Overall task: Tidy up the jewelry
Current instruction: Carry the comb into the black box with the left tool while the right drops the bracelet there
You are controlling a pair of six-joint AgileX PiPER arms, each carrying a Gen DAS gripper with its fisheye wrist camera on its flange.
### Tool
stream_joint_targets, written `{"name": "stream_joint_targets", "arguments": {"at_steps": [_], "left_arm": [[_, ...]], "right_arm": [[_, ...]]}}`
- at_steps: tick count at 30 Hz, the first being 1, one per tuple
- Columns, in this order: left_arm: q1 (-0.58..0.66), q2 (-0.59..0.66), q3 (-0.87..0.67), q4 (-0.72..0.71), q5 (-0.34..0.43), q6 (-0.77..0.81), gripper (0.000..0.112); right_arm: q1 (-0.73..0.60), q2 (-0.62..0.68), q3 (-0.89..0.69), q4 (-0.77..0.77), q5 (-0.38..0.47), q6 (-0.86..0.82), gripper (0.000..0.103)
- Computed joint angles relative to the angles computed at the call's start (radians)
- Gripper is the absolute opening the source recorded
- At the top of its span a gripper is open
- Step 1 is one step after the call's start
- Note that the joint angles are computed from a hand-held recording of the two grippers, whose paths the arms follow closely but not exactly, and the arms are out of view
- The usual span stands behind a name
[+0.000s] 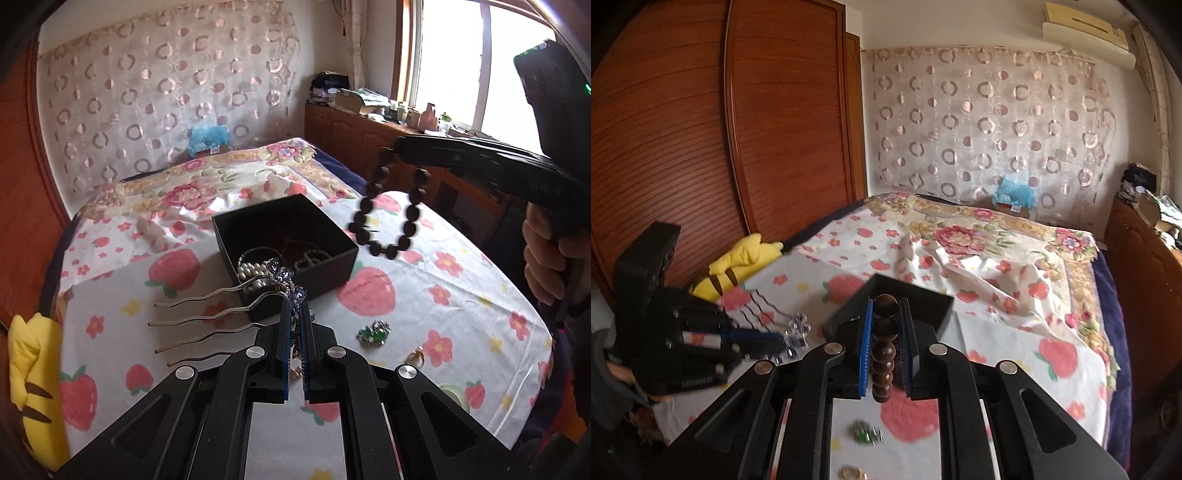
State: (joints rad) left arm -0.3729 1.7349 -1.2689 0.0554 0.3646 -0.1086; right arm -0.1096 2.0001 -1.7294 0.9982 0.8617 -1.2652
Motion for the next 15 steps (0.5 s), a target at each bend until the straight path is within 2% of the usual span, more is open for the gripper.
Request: {"name": "stream_joint_targets", "arguments": {"at_steps": [6,12,15], "left_arm": [[0.024,0.044,-0.086,-0.042,0.024,0.052,0.003],[0.042,0.126,-0.218,-0.074,0.068,0.099,0.003],[0.048,0.171,-0.283,-0.093,0.09,0.119,0.004]], "right_arm": [[0.053,0.173,-0.264,-0.087,0.063,0.18,0.015],[0.068,0.318,-0.462,-0.145,0.125,0.292,0.016],[0.062,0.353,-0.504,-0.157,0.134,0.313,0.018]]}}
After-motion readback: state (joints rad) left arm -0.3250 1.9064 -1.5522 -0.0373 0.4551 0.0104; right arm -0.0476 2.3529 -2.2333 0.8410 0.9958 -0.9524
